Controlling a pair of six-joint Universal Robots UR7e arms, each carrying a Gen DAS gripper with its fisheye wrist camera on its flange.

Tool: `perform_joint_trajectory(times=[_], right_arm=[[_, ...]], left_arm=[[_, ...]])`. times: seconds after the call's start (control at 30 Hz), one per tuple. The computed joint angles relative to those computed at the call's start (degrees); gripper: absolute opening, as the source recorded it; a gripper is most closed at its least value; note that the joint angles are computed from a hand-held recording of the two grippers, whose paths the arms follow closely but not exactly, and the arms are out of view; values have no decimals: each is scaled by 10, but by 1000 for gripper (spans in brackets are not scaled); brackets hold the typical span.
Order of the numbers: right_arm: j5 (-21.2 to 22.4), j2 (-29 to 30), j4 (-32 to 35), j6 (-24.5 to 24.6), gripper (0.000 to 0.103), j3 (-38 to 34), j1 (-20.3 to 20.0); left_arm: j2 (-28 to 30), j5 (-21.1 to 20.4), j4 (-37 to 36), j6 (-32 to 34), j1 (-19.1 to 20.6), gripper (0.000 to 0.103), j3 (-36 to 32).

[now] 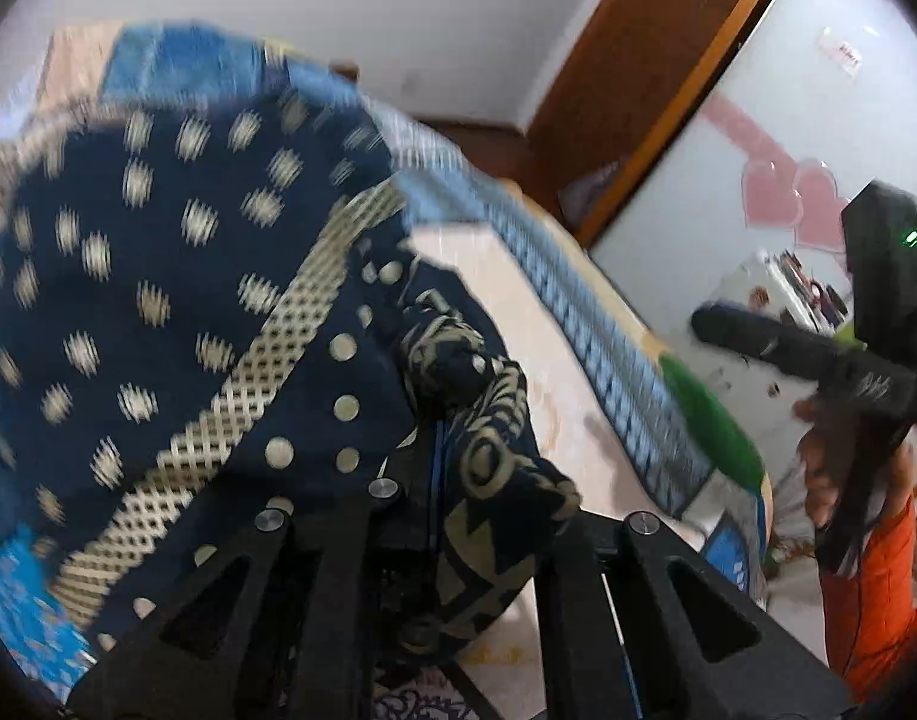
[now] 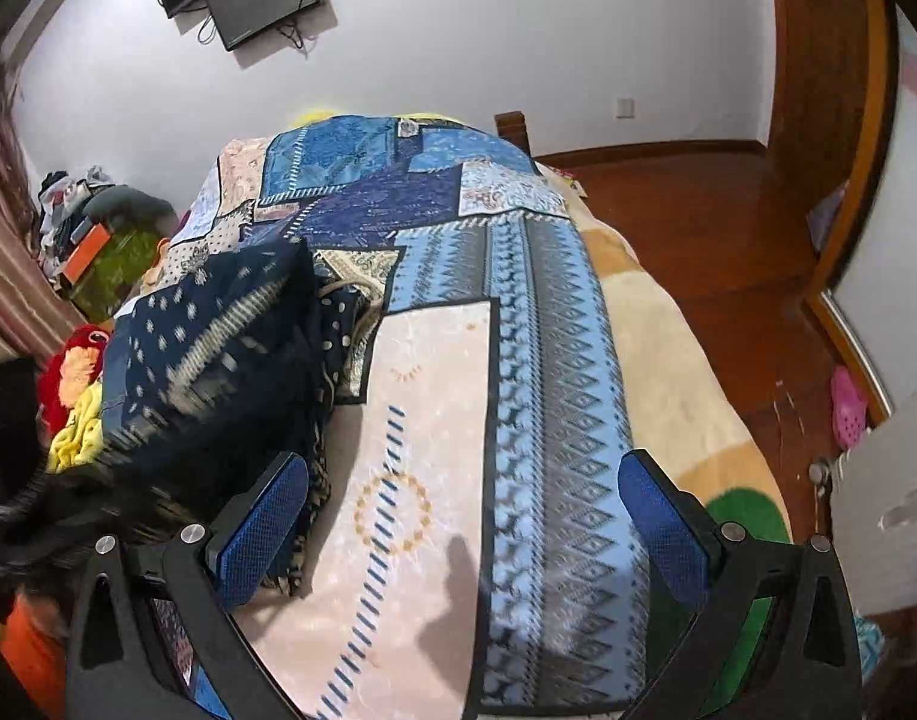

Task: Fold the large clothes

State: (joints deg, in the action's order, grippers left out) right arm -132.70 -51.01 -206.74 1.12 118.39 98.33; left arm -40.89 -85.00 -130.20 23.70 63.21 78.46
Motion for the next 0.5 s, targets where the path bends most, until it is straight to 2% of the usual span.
perform_joint_trajectory(times=[0.07, 0.2, 0.27, 0.37, 0.47, 0.5], right_arm=[[6, 0, 2, -3, 103, 2, 1], [20, 6, 14, -7, 103, -11, 7], [32, 10, 17, -8, 103, -17, 15], [59, 13, 21, -16, 103, -29, 25], [72, 26, 34, -26, 103, -53, 38], [75, 31, 40, -30, 103, -62, 41]], left_arm=[[-7, -16, 18, 3, 8, 7, 1], [-37, -4, 29, 24, 4, 11, 24], [-56, 2, 37, 39, -1, 33, 37], [-92, 10, 8, 63, -10, 51, 61], [-121, 41, -45, 85, -16, 66, 79], [-126, 61, -69, 92, -17, 68, 82]])
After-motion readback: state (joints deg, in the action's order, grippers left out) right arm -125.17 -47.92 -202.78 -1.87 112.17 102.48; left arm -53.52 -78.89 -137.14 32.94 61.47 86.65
